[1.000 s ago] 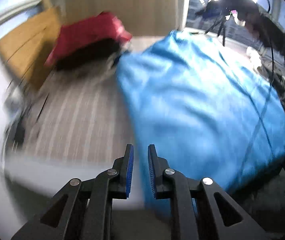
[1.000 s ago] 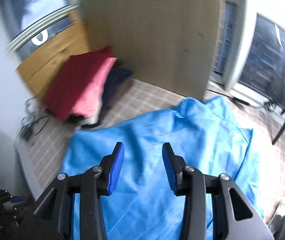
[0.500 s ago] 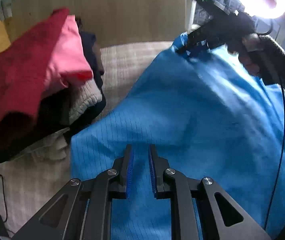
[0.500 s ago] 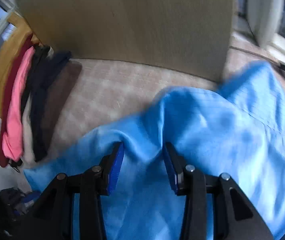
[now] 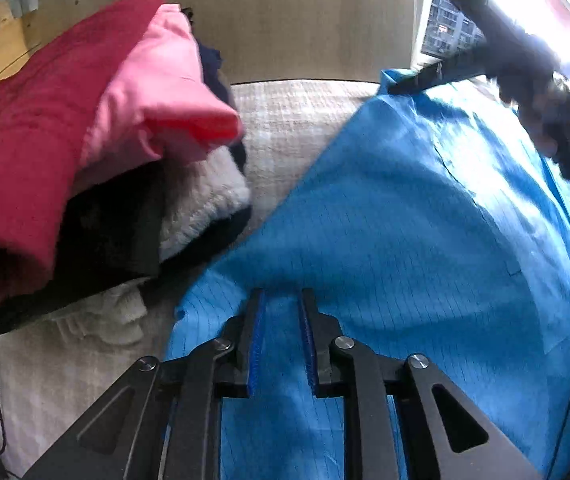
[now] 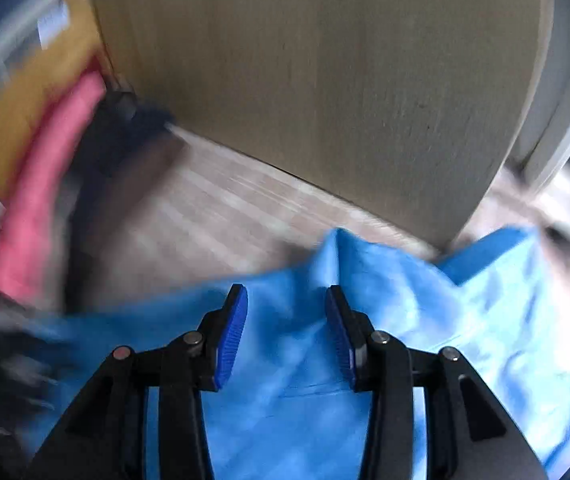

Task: Fold clothes

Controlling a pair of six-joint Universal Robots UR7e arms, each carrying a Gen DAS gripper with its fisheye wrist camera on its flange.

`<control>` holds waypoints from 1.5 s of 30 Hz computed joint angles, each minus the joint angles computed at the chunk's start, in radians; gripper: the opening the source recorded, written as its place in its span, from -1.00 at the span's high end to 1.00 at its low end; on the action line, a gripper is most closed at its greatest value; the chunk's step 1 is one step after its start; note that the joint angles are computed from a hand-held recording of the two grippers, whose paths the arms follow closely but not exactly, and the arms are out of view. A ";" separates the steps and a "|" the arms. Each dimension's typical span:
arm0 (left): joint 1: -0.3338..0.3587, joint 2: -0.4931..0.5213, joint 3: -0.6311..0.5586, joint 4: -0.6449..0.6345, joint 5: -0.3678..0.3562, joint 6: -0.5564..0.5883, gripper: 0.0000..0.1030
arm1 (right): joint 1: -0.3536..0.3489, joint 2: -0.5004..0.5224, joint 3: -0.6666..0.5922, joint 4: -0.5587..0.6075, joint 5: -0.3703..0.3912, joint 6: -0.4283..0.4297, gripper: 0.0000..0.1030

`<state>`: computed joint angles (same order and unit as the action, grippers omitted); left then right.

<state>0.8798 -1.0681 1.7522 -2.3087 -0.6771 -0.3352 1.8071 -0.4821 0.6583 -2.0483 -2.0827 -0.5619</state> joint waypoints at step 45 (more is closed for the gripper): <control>-0.411 -0.965 0.888 0.103 -0.477 -0.501 0.11 | 0.327 -0.848 1.469 -0.242 0.042 0.166 0.40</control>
